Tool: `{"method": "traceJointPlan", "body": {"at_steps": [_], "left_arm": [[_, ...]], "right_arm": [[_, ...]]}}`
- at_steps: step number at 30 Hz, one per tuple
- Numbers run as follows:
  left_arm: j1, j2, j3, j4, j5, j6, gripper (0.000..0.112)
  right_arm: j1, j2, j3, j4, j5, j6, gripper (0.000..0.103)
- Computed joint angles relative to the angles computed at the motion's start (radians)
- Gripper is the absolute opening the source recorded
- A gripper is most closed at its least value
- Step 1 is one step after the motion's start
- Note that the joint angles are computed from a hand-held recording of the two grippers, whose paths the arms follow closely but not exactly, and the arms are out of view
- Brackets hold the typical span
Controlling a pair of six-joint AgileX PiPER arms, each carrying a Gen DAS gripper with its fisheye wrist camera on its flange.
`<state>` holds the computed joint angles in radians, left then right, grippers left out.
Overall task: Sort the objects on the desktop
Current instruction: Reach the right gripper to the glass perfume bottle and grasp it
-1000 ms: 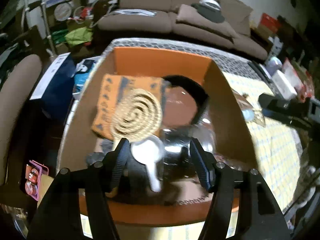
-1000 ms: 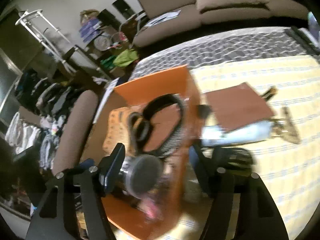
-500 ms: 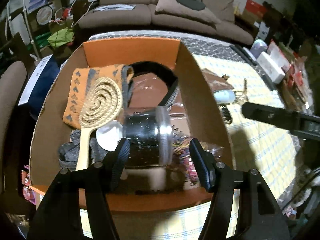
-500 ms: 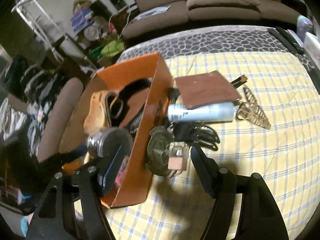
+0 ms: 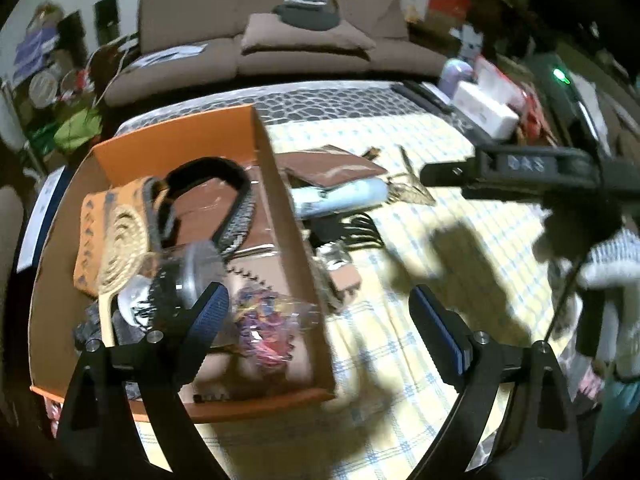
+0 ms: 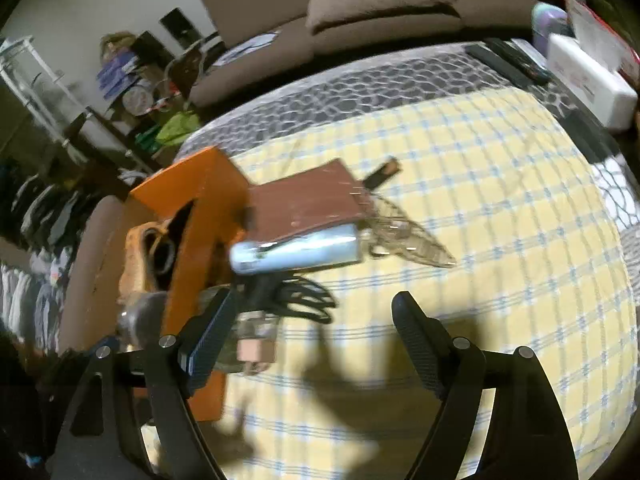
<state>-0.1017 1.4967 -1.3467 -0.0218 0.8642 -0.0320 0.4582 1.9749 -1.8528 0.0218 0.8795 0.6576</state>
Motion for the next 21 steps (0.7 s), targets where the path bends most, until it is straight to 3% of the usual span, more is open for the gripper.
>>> {"method": "traceJointPlan", "body": {"at_steps": [4, 8, 14, 21], "left_arm": [[-0.033, -0.018, 0.032, 0.024, -0.007, -0.007, 0.091], [-0.026, -0.031, 0.054, 0.033, -0.015, -0.015, 0.091], [0.091, -0.032, 0.060, -0.138, 0.011, 0.105, 0.091], [0.216, -0.046, 0.042, -0.232, 0.029, 0.154, 0.091]], "right_arm": [[-0.038, -0.002, 0.046, 0.143, -0.041, -0.102, 0.082], [-0.024, 0.065, -0.017, 0.248, -0.006, -0.205, 0.078], [0.039, 0.193, -0.204, 0.263, 0.089, -0.270, 0.077], [0.080, 0.204, -0.210, 0.194, 0.101, -0.323, 0.077]]}}
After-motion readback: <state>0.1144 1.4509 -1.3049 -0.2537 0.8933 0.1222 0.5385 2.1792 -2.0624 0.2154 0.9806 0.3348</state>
